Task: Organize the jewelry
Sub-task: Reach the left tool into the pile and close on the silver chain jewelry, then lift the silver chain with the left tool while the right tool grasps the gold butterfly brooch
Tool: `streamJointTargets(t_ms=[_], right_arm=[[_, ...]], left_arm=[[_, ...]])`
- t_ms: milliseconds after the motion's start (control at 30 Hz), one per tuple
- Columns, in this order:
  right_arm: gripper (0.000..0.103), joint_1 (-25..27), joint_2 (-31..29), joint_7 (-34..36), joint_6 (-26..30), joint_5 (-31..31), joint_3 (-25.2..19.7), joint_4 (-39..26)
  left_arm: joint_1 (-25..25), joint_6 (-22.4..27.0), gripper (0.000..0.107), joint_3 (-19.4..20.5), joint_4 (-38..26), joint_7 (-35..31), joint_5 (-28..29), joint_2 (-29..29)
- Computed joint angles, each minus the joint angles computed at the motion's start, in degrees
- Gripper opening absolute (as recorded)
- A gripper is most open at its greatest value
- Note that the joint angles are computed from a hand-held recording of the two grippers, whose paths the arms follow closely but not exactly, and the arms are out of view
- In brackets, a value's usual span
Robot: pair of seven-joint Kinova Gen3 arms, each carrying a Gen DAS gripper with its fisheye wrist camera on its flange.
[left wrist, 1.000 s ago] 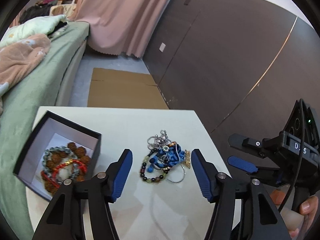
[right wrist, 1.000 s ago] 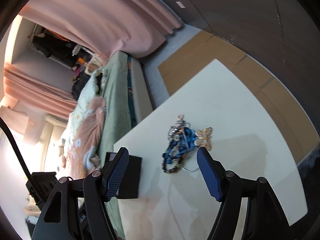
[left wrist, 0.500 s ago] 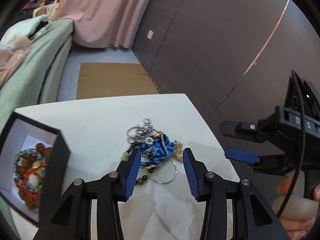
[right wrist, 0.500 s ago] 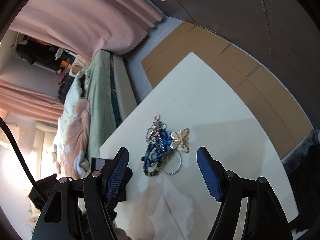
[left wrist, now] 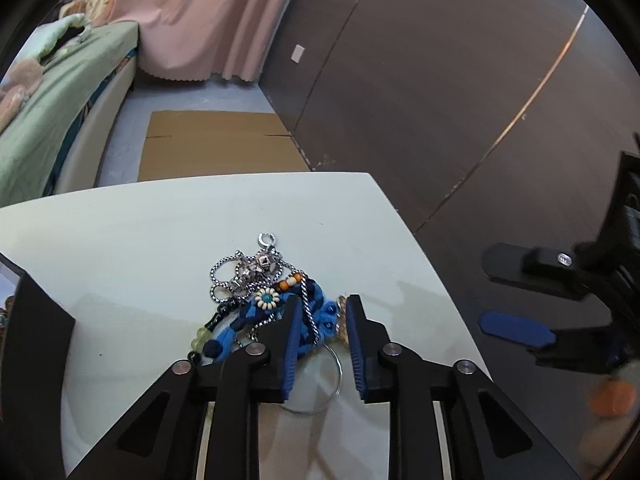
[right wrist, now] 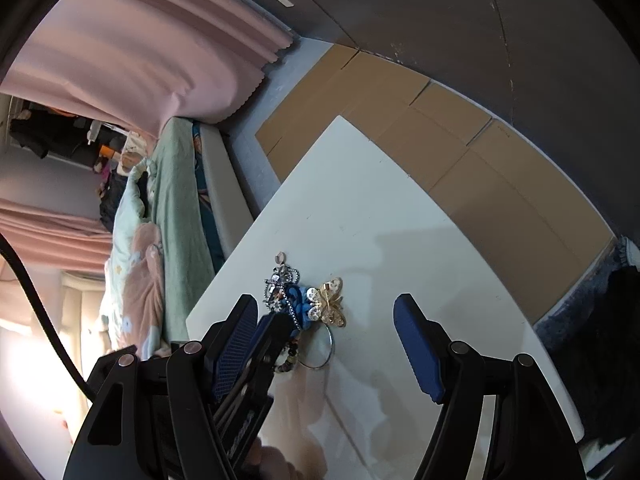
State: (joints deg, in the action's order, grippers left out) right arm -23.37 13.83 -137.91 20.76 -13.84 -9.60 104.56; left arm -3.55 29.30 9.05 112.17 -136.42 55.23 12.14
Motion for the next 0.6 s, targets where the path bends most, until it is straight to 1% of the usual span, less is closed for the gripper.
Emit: streamJointTargets(t_ms=[100, 167, 267, 300, 333, 400, 433, 533, 600], right_arm=[[0.071, -0.35, -0.28, -0.56, 0.53, 0.84, 0.51, 0.02], [0.071, -0.16, -0.54, -0.63, 0.64, 0.81, 0.45, 0.19], [0.071, -0.50, -0.78, -1.37, 0.97, 1.49, 0.94, 0.21], [0.071, -0.60, -0.81, -1.60, 1.10, 1.76, 1.04, 0.14], [0.071, -0.83, -0.89, -1.96, 1.27, 2.22, 1.23, 0.11], [0.071, -0.83, -0.82, -2.17, 1.58, 2.55, 1.21, -0.13], [0.071, -0.57, -0.67, -1.87, 1.69, 2.37, 0.95, -0.30], [0.071, -0.83, -0.07, -1.92, 2.14, 2.81, 0.99, -0.87], [0.071, -1.53, 0.67, -2.35, 3.08, 3.80, 1.34, -1.88]], left_arm=[[0.96, -1.03, 0.015, -0.07, -0.44, 2.23, -1.31, 1.01], [1.36, -2.58, 0.011, 0.11, -0.25, 3.86, -2.29, 1.16], [-0.43, -1.88, 0.008, 1.25, -0.23, 2.28, -0.26, 1.56], [-1.15, -1.18, 0.006, 1.47, -0.19, 1.38, 0.66, 1.57], [-1.73, -0.50, 0.002, 1.62, -0.23, 0.34, 1.70, 1.59], [-2.92, 1.41, 0.002, 1.30, 0.00, -1.38, 3.88, 1.07], [-3.81, 2.73, 0.002, 1.11, 0.27, -3.12, 5.85, 0.70], [-4.82, 6.41, 0.002, -0.71, 0.38, -5.57, 9.01, -0.02], [-5.12, 8.01, 0.002, -2.11, 0.71, -6.58, 10.48, -0.77]])
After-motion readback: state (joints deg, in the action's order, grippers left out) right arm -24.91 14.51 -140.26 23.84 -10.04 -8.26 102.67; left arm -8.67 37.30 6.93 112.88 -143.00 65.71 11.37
